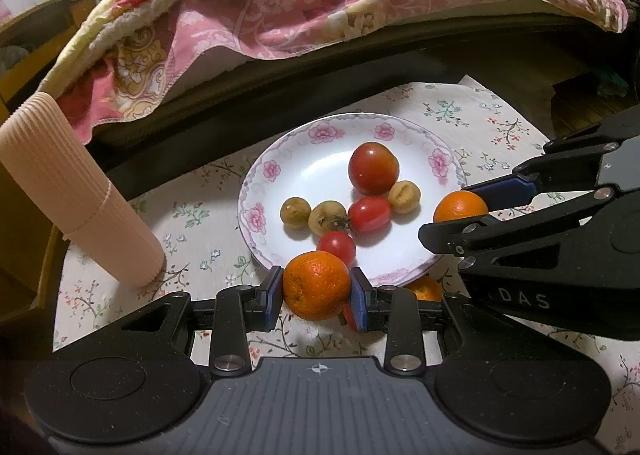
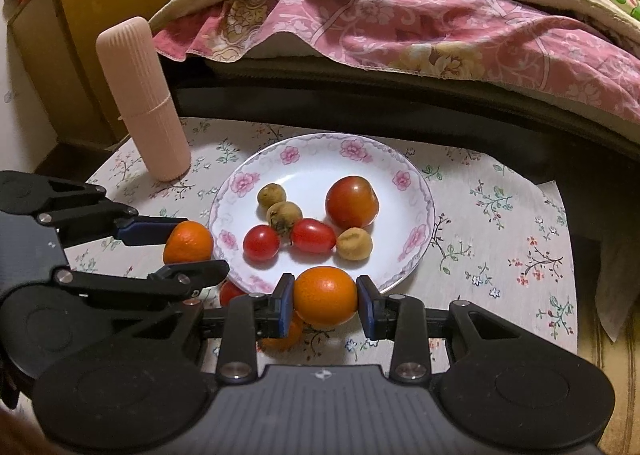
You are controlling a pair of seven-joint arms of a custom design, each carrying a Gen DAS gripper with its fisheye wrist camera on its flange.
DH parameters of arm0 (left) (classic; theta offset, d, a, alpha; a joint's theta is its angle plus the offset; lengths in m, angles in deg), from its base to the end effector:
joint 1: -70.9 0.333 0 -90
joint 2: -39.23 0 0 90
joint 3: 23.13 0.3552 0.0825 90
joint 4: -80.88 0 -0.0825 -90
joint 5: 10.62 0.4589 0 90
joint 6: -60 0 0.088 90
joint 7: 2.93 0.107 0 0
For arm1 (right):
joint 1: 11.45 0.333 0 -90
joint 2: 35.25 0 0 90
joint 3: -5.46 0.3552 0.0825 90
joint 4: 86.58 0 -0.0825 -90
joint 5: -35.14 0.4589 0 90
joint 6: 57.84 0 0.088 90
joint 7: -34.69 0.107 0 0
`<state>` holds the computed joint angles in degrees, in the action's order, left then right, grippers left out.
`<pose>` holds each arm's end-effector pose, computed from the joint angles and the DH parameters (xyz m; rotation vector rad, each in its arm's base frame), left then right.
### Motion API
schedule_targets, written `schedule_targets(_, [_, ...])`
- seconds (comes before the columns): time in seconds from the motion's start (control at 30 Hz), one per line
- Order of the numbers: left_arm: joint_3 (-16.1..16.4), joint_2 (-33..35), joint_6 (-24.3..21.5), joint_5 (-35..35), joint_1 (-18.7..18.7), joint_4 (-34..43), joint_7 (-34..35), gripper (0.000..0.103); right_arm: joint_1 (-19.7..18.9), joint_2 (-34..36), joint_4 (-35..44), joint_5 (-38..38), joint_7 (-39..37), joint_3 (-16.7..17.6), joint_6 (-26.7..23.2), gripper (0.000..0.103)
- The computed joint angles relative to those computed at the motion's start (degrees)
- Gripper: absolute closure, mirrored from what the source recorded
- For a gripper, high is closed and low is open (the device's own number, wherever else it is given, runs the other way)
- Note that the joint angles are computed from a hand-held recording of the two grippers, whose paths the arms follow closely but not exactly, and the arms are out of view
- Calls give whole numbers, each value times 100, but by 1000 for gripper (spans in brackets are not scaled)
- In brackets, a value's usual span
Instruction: Organize fruits
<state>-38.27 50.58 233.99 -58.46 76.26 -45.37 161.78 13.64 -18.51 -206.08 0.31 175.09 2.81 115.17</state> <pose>0.6376 -0.0493 0.3323 -1.1536 2.3166 -0.6739 0.6147 0.3012 0.3324 -1.8812 1.7036 -0.4761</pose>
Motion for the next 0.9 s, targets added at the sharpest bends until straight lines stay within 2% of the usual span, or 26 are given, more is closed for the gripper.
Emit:
schedule_targets(0.5, [-70, 369, 19, 409, 62, 315, -381, 62, -184, 289, 252, 455, -383, 94, 12, 66])
schedule_targets(0.73, [-340, 540, 13, 321, 316, 507, -287, 62, -314, 427, 356, 778, -616, 173, 92, 66])
schedule_targets(0.9, [-469, 666, 38, 226, 387, 655, -181, 62, -197, 482, 416, 829, -552, -4, 131, 66])
